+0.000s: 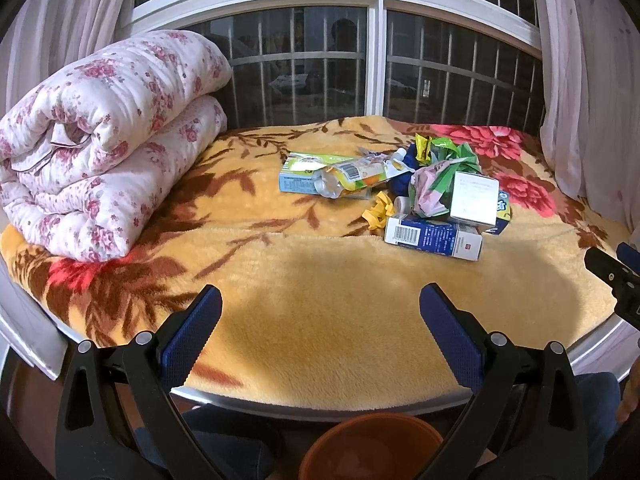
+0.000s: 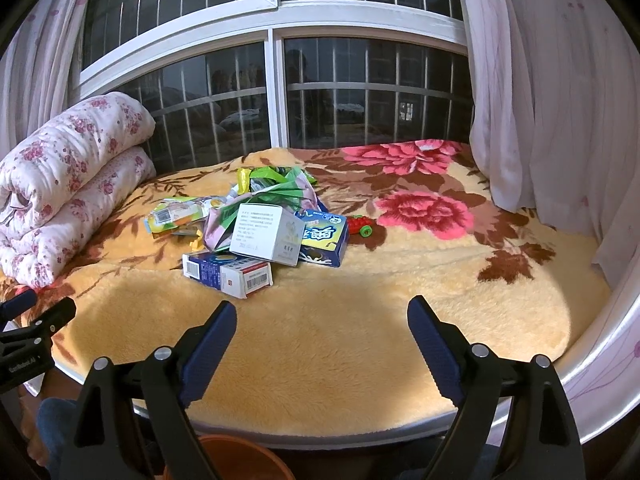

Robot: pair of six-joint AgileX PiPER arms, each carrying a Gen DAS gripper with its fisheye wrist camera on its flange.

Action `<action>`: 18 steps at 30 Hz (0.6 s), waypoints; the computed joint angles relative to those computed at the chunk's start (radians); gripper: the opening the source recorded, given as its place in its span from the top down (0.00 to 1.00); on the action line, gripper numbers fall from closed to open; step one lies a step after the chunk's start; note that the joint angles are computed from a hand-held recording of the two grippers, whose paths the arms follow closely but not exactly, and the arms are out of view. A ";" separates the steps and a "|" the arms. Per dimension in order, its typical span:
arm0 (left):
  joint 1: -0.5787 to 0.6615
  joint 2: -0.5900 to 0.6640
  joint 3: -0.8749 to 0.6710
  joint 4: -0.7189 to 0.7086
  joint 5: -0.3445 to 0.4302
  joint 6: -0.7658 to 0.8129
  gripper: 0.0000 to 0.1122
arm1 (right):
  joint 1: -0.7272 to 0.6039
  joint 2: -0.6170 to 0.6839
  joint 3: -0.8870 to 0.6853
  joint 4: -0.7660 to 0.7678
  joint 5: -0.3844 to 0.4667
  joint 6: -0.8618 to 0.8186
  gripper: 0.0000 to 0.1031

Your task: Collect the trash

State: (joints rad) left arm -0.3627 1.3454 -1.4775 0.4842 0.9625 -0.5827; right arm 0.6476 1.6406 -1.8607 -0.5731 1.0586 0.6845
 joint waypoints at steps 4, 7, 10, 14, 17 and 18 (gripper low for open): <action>-0.001 -0.001 0.007 0.004 -0.003 -0.005 0.14 | 0.000 0.000 0.003 0.000 -0.002 0.001 0.16; 0.000 -0.002 0.010 0.001 -0.006 -0.004 0.14 | 0.001 -0.001 0.005 -0.002 -0.003 0.005 0.16; 0.004 -0.002 0.007 -0.002 -0.005 0.001 0.14 | -0.001 0.002 -0.002 0.002 0.000 0.001 0.16; 0.005 -0.004 0.012 -0.003 -0.007 0.000 0.14 | -0.001 0.003 -0.004 0.001 0.002 -0.001 0.16; 0.006 -0.004 0.011 -0.005 -0.006 0.002 0.14 | 0.000 0.004 -0.007 0.002 0.003 -0.001 0.16; 0.003 -0.005 0.016 0.000 -0.007 -0.003 0.14 | -0.001 0.004 -0.007 0.003 0.004 -0.001 0.16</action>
